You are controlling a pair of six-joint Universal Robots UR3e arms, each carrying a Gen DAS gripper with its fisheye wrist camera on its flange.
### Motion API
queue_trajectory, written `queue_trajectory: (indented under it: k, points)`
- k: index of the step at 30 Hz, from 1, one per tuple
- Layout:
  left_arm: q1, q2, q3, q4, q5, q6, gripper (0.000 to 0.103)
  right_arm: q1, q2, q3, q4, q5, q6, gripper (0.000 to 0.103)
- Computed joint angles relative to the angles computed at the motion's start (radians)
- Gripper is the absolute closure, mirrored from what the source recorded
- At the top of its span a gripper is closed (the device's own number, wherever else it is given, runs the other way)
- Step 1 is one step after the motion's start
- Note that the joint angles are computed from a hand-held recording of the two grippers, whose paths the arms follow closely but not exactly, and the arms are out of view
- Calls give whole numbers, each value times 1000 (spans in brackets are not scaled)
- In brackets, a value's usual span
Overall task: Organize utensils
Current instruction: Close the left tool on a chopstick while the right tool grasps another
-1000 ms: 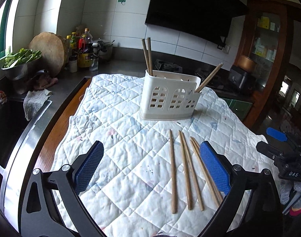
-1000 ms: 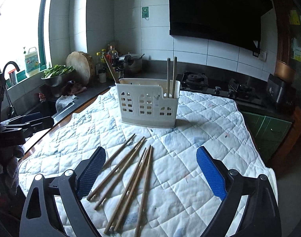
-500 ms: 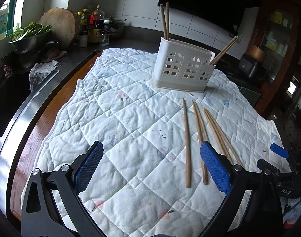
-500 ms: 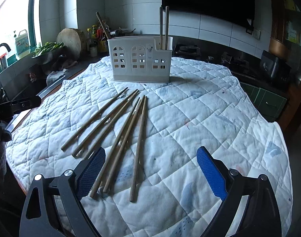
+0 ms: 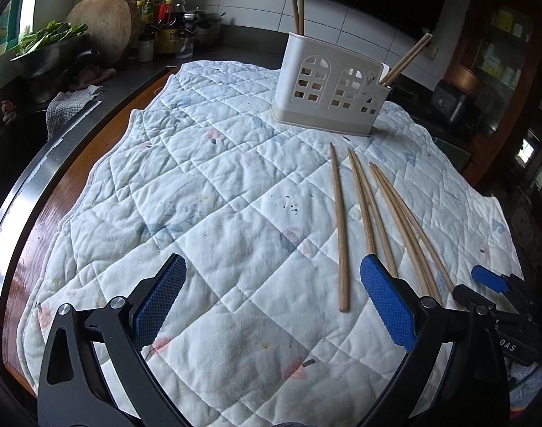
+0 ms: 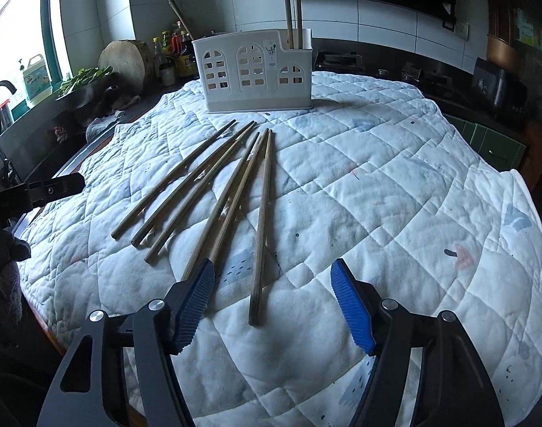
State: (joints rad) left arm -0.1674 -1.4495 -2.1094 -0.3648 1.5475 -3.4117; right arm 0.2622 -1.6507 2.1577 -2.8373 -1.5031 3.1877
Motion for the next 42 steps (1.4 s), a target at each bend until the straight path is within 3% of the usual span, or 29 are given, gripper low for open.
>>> queue_trajectory:
  k: [8,18,23,26,42]
  points:
    - [-54,-56,19,20,-11,17,7,11,30,-3,-5,8,19,64]
    - [-91,-155,86,26,-61,46,53,4,34,8,-23,7,19,85]
    - [-108,-222,156,10,-59,74,75,3,39,6,-26,3,12,91]
    - [-110,-257,187,1,-61,80,81,4,44,3,-27,2,10,93]
    - [-141,-333,279,-49,2,78,96,13,72,-15,-34,-16,10,96]
